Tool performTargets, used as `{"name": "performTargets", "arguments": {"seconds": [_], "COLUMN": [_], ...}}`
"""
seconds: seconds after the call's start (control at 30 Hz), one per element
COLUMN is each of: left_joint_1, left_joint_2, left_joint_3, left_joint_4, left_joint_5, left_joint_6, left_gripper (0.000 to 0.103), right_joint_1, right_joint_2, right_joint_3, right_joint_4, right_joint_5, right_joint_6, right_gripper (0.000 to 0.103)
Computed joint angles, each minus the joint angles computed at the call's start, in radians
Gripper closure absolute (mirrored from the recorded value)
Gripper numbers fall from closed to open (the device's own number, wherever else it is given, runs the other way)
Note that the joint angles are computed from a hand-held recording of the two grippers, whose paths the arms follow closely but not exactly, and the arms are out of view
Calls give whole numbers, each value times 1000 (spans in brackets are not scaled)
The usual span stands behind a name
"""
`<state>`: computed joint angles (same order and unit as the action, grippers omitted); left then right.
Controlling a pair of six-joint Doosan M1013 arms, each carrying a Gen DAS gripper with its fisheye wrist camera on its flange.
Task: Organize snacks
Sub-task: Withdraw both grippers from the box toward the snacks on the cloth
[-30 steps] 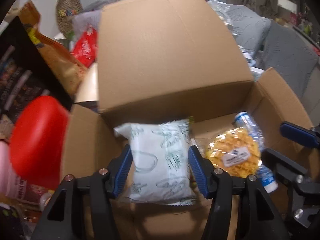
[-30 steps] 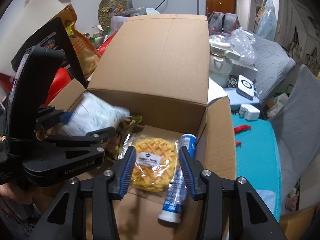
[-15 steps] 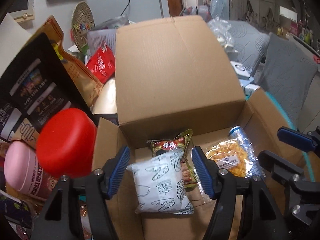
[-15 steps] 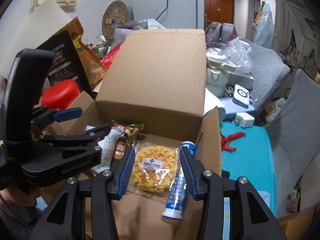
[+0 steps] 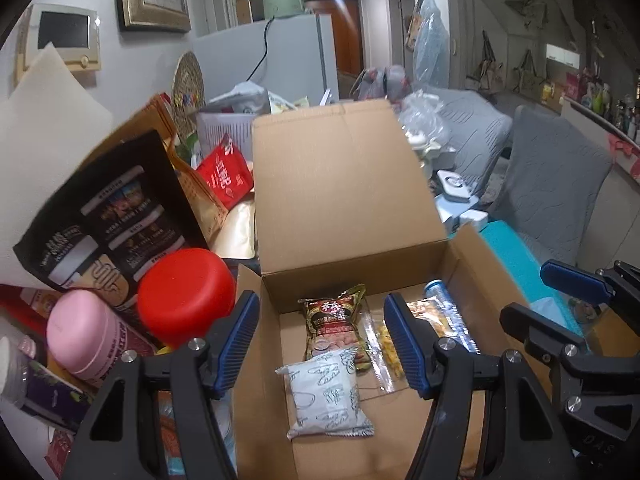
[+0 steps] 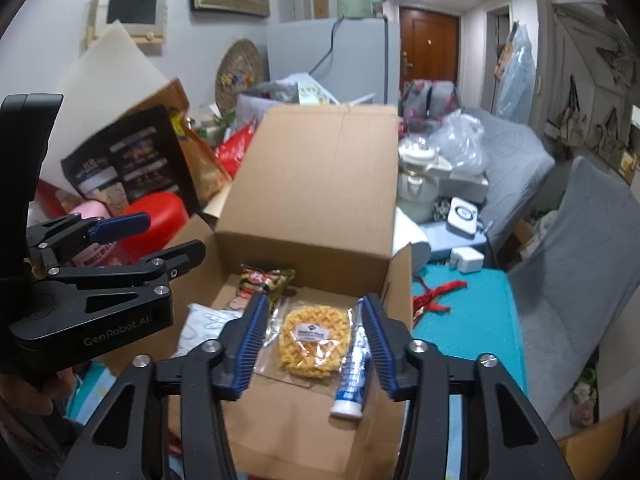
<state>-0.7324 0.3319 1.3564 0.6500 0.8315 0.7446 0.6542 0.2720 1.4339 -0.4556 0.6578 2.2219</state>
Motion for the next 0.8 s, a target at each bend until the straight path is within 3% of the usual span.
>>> {"name": "performTargets", "arguments": {"seconds": [0.17, 0.47, 0.53, 0.57, 0.8], "left_joint_1": [-17, -51, -62, -67, -87], "left_joint_2": [-50, -138, -150, -159, -215], "left_joint_3": [46, 125, 136, 149, 217], "left_joint_4": [31, 106, 140, 169, 199], "left_joint_5": [-38, -88, -70, -72, -98], "left_joint_6": [-28, -103, -137, -165, -208], "left_gripper": [39, 38, 24, 22, 21], "right_joint_1": [38, 111, 125, 137, 189], "right_joint_2": [-38, -95, -103, -109, -135], "right_joint_3": [24, 60, 67, 71, 100], "right_joint_4": [-121, -311, -340, -363, -476], "right_joint_5": [-1, 30, 40, 47, 76], "right_joint_6": [98, 254, 278, 296, 410], "right_gripper": [50, 38, 33, 31, 20]}}
